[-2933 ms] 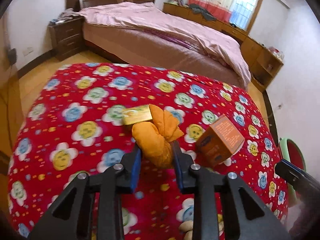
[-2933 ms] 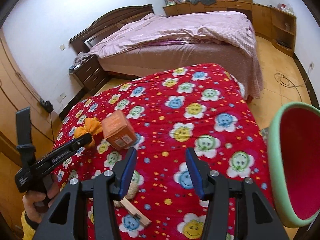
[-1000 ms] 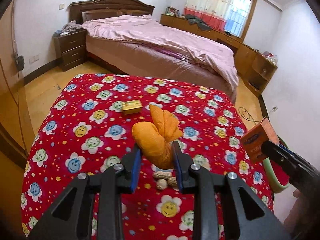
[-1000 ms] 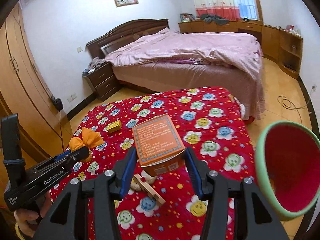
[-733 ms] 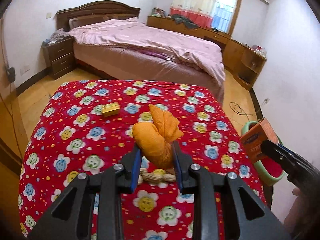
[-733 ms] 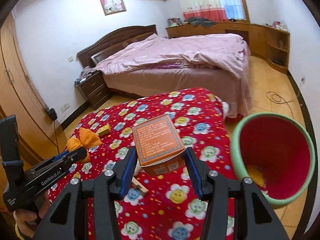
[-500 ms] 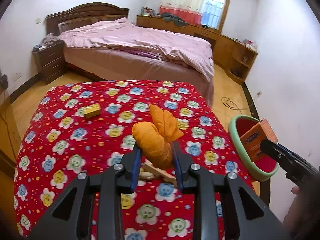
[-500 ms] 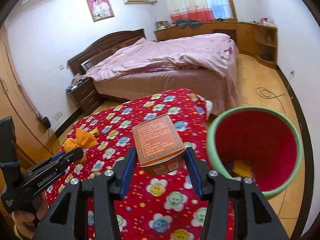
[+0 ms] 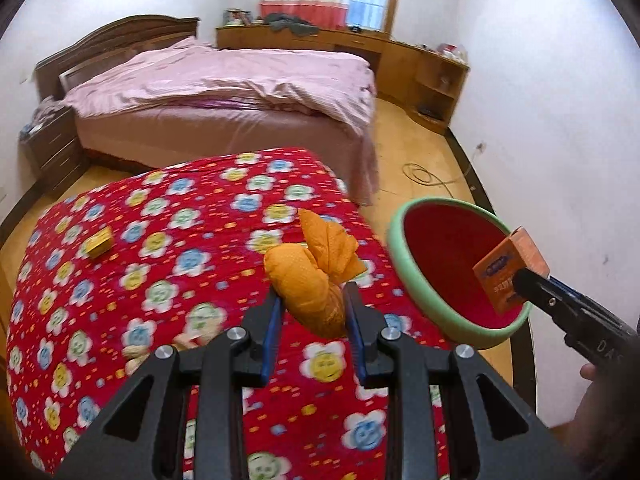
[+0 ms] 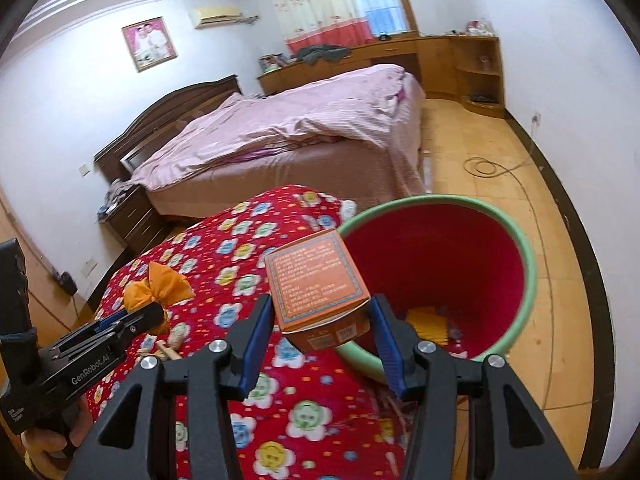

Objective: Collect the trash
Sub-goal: 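Carry the orange cloth with the left tool while the right carries the orange box over the bin, then open the left tool to drop the cloth while the right drops the orange box into the bin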

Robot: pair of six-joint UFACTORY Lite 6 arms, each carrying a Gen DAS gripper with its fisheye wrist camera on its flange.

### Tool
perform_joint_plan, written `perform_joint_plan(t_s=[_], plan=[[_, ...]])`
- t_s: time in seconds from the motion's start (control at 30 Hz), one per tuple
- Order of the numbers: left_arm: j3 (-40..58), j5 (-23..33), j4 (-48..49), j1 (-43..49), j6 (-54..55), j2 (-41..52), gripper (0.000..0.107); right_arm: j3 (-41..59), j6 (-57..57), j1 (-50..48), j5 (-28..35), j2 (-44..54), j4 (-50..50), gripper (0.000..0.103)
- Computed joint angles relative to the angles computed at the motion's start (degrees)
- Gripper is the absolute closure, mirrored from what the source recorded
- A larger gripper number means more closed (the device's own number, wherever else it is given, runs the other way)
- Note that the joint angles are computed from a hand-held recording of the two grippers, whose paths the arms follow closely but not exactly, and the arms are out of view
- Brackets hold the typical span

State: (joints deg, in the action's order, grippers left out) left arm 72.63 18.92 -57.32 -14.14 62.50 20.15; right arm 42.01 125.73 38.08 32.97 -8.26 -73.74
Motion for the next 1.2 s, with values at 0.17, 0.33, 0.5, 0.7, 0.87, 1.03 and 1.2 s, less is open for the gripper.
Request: perform_joint_plan(t_s=[0.17, 0.33, 0.5, 0.7, 0.87, 1.03, 1.2], plan=[[4.06, -1.80, 5.39, -5.77, -5.75, 4.24, 0.078, -5.69, 1.64, -3.93, -1.95, -4.08, -1.04, 0.051], [10.43, -2.09, 9.27, -10.42, -9.93, 10.79, 0.078, -10.46, 6.18, -9.03, -5.62, -6.30, -4.81, 0.051], [18.20, -0.52, 13.52, -13.51, -14.95, 17.85, 0.078, -13.59, 11.74, -14.58, -9.63, -6.09, -10.65, 0.051], [24.35, 1.81, 12.57, -15.21, -14.96, 23.13, 0.077, -16.67, 18.03, -20.05, -13.40, -5.73, -18.18, 0.051], [26.57, 2.86, 12.46, -15.69, -15.83, 25.02, 0.062, -18.13, 25.13, -22.25, -14.51, -5.86, -25.88, 0.051], [25.74, 2.63, 11.13, -15.56, -15.12, 24.53, 0.055, -18.39, 27.87, -22.54, -14.57, -5.77, -28.58, 0.051], [23.19, 2.27, 8.97, -15.05, -12.92, 22.44, 0.055, -18.81, 27.31, -22.32, -14.33, -6.60, -28.18, 0.051]])
